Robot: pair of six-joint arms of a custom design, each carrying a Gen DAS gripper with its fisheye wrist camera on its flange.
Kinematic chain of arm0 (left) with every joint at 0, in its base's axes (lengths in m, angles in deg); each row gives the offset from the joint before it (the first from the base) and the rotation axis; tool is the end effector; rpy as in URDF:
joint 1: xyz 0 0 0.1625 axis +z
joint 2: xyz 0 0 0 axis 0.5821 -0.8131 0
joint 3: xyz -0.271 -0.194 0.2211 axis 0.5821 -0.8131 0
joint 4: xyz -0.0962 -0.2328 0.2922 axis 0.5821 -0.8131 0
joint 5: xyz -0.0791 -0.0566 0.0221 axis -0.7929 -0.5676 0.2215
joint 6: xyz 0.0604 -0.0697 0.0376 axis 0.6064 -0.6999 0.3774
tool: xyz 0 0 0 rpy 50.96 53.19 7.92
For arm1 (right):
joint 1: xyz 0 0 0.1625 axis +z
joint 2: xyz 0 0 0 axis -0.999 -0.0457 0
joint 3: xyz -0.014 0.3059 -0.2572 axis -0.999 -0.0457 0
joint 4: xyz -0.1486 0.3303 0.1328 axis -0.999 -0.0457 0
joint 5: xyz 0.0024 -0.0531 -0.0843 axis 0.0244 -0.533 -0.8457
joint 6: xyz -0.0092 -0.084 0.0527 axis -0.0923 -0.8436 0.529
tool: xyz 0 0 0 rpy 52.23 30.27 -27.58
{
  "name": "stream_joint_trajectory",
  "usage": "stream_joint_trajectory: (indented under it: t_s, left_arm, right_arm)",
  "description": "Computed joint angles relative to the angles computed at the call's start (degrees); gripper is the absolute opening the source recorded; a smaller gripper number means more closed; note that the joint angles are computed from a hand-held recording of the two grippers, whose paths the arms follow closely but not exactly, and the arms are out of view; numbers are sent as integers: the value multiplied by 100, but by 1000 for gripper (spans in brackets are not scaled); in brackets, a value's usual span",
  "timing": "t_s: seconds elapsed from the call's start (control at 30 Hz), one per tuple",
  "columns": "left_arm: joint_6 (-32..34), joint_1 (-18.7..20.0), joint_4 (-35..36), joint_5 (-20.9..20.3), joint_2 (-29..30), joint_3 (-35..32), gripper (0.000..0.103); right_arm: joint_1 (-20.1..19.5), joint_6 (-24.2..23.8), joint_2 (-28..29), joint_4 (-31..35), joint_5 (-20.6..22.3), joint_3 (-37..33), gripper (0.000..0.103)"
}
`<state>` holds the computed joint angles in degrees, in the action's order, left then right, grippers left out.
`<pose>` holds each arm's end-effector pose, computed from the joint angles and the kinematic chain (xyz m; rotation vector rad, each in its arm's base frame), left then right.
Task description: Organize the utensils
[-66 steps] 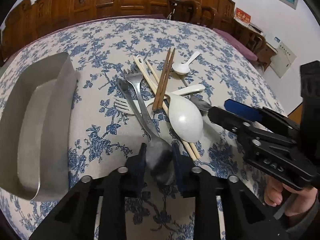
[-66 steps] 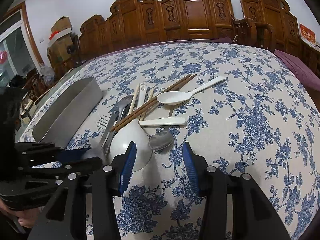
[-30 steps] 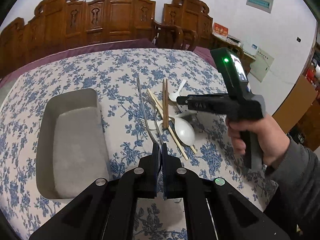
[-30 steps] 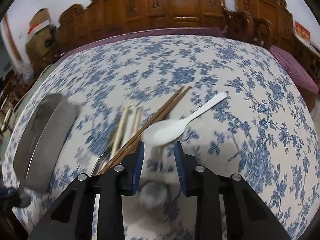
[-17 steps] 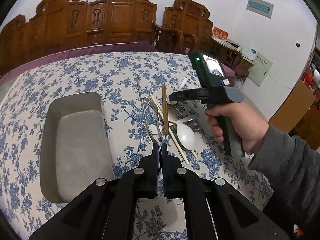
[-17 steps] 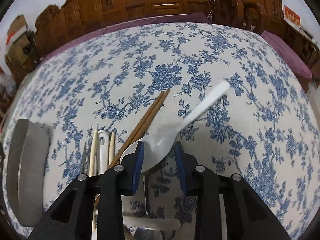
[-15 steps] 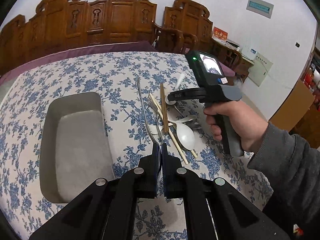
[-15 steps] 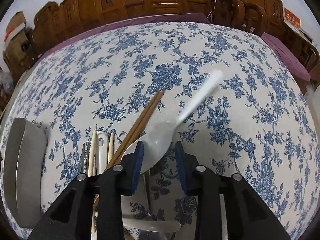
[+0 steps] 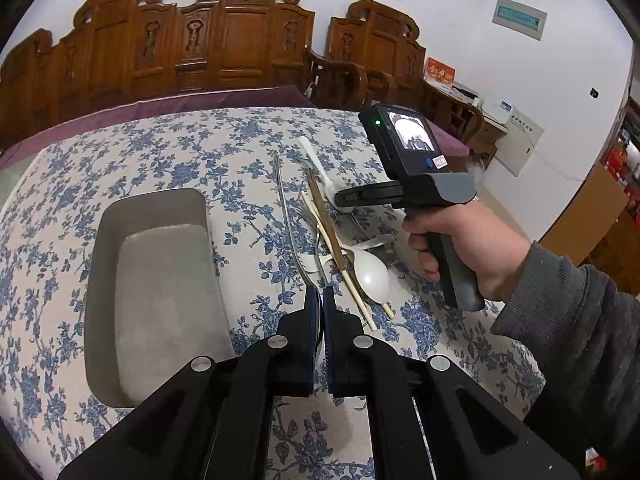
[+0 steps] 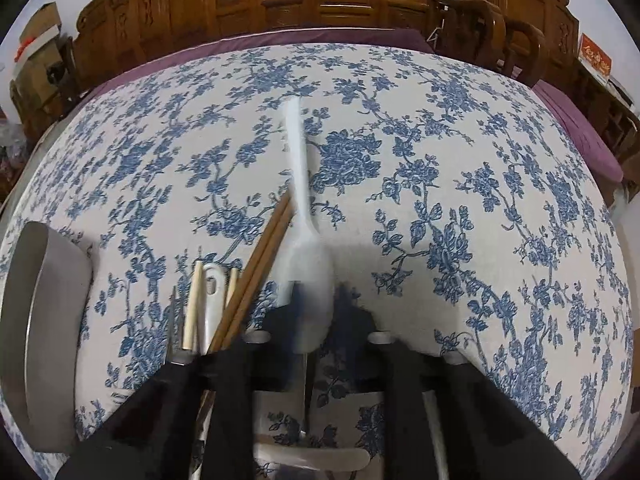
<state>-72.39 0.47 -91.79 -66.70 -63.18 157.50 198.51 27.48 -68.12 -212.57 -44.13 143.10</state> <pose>-0.1532 -0.3652 0.2743 0.4615 2.4687 -0.8719 0.3161 -0.6128 0.0093 0.6400 -2.4136 0.3889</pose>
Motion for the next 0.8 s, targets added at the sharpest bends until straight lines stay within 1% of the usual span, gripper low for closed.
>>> stream_joint_trajectory:
  t_s: [0.07, 0.1, 0.13, 0.27, 0.33, 0.5, 0.63, 0.8]
  left_arm:
    - [10, 4, -5, 6, -6, -6, 3]
    - [6, 2, 6, 10, -11, -18, 3]
    - [7, -4, 9, 20, -23, -18, 3]
    - [28, -3, 65, 66, -101, -45, 3]
    - [22, -16, 115, 109, -170, -57, 3]
    - [-22, -34, 355, 259, -413, -73, 3]
    - [-179, 11, 790, 456, -630, -132, 3]
    - [-388, 94, 1290, 600, -850, -207, 3]
  right_arm:
    - [7, -62, -29, -100, 9, 68, 10]
    - [3, -35, -62, -114, 44, 103, 6]
    - [5, -5, -104, -113, 75, 137, 5]
    - [57, -169, -237, -217, 58, 343, 4]
    - [81, -174, -349, -380, 54, 507, 4]
    - [194, -105, -699, -578, 310, 911, 4]
    - [376, -77, -906, -662, 531, 1198, 4]
    - [629, 91, -1076, -744, 904, 1507, 5]
